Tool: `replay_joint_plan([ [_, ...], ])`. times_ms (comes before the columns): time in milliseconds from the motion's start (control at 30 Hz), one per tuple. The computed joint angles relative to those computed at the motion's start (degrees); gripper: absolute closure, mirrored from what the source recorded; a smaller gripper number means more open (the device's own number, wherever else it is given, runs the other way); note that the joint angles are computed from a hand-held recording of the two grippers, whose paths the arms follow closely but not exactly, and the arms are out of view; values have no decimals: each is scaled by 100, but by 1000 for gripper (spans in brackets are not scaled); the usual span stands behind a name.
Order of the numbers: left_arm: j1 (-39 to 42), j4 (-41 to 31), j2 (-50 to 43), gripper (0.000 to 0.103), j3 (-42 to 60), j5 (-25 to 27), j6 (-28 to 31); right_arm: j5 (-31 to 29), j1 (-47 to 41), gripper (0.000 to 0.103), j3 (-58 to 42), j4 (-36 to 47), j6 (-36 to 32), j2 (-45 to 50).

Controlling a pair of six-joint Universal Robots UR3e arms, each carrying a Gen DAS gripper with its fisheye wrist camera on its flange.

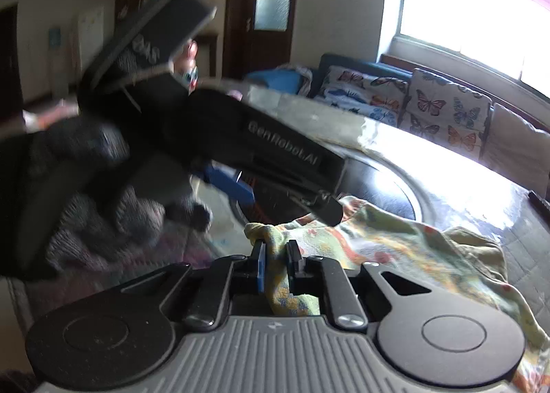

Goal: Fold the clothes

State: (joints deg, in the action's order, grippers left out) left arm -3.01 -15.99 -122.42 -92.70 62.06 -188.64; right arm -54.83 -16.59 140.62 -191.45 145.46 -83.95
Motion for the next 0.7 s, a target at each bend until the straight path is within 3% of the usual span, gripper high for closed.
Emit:
replay_joint_plan([
  [167, -67, -344, -261, 16, 439, -407, -331, 616, -577, 93, 391, 352, -126, -655],
  [233, -98, -426, -367, 25, 570, -560, -452, 854, -829, 94, 546, 628, -304, -962],
  [333, -182, -380, -442, 49, 615, -512, -650, 1062, -1051, 94, 672, 979, -537, -1243],
  [400, -165, -322, -463, 72, 571, -572, -789, 1219, -1225, 94, 802, 1225, -729, -1458],
  [467, -145, -243, -475, 81, 517, -620, -890, 1360, -1390, 94, 828, 1625, -907, -1650],
  [600, -138, -182, -456, 86, 481, -574, -825, 1690, -1930, 81, 953, 2658, -1273, -2253],
  [700, -153, -202, -458, 86, 497, -503, -753, 1860, -2600, 78, 1156, 3517, -1581, -2976],
])
